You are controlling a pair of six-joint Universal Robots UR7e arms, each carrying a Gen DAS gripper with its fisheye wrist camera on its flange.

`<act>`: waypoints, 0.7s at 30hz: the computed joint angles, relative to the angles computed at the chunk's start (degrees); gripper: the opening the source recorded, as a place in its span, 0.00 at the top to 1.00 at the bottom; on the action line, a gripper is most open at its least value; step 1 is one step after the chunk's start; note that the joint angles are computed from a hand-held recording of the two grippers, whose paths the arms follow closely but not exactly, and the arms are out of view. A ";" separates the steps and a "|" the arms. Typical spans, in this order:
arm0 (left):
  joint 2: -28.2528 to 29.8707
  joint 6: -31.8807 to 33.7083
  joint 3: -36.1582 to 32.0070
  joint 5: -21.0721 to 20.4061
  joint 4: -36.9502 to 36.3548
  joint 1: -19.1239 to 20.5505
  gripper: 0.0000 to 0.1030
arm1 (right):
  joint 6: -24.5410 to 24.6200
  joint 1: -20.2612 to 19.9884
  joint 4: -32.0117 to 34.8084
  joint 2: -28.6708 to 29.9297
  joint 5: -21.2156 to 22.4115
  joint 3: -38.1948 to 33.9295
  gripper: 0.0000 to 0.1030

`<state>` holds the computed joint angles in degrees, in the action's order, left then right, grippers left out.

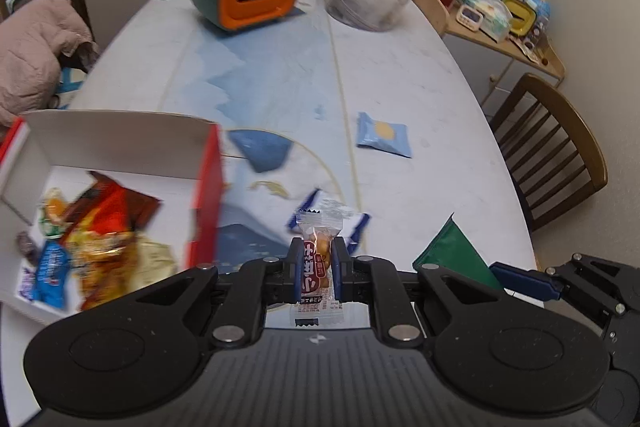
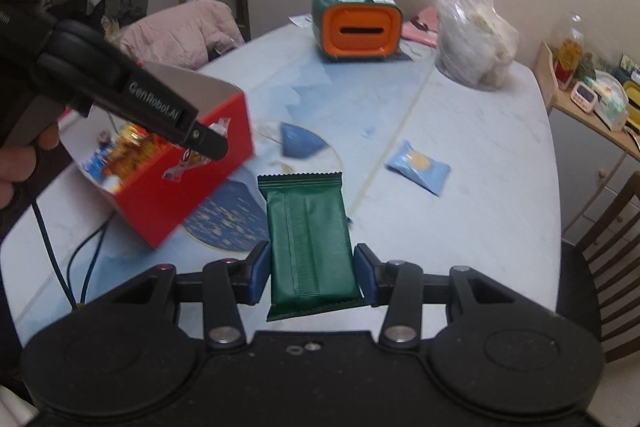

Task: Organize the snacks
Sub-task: 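Carry both snacks into the red box and open both tools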

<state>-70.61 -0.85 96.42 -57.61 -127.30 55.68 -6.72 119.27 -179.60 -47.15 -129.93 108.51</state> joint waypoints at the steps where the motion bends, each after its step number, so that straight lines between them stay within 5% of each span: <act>1: -0.75 0.19 0.00 0.26 0.24 0.22 0.87 | 0.33 0.61 0.31 0.56 0.06 -0.87 0.58; 21: -6.46 7.60 -6.05 4.90 3.21 8.09 0.87 | 1.38 6.78 7.25 15.73 0.38 -20.95 0.58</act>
